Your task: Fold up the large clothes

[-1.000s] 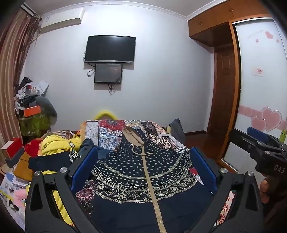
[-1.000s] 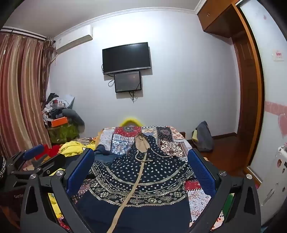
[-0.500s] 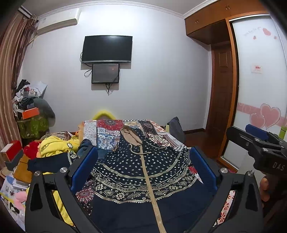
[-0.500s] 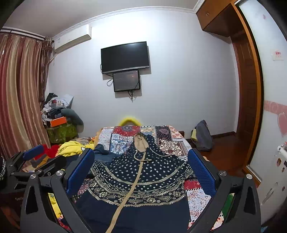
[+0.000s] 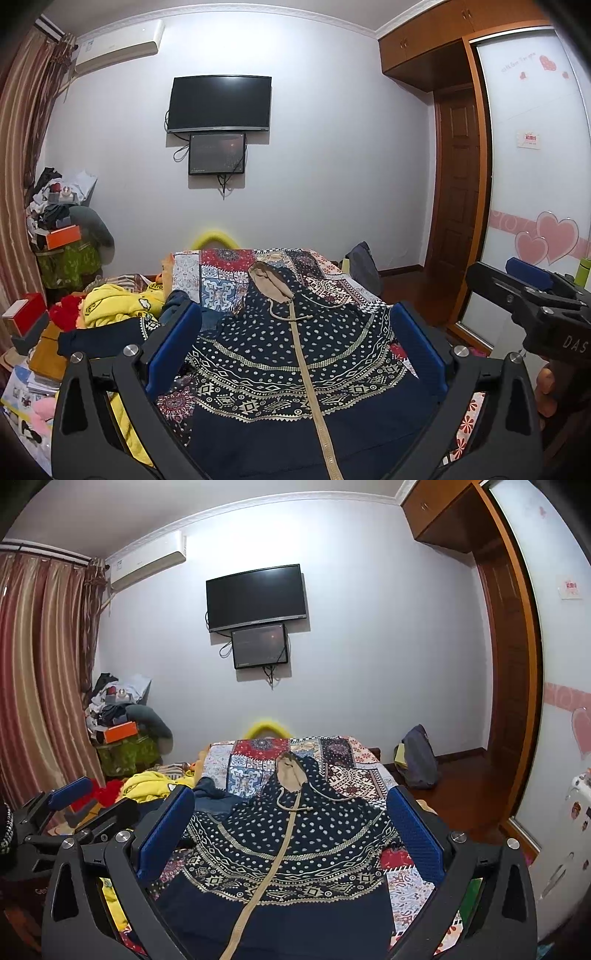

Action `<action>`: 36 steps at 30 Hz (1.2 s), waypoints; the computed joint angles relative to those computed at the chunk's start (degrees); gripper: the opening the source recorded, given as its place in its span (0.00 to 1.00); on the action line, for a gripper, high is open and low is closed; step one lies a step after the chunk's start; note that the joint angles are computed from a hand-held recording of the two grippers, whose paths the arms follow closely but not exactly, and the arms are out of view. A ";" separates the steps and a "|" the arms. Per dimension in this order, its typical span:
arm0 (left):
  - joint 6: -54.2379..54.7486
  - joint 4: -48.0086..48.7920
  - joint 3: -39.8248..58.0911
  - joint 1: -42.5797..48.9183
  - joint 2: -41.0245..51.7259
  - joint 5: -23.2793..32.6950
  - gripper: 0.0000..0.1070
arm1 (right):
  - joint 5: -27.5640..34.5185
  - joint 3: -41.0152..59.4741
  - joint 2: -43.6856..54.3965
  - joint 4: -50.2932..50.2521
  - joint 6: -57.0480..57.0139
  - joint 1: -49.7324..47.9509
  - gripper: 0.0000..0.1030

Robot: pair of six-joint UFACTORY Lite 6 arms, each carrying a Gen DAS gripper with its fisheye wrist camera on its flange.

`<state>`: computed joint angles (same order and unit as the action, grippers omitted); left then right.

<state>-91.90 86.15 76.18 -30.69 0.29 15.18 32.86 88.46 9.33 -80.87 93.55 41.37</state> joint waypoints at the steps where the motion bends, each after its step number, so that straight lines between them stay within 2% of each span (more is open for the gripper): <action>1: -0.53 0.55 0.09 -0.27 0.22 0.27 0.96 | -0.03 -0.03 -0.03 -0.06 0.10 -0.02 1.00; 36: 3.67 -4.13 0.94 0.66 0.71 -0.64 0.96 | -0.14 1.45 1.09 2.09 -1.92 -0.38 1.00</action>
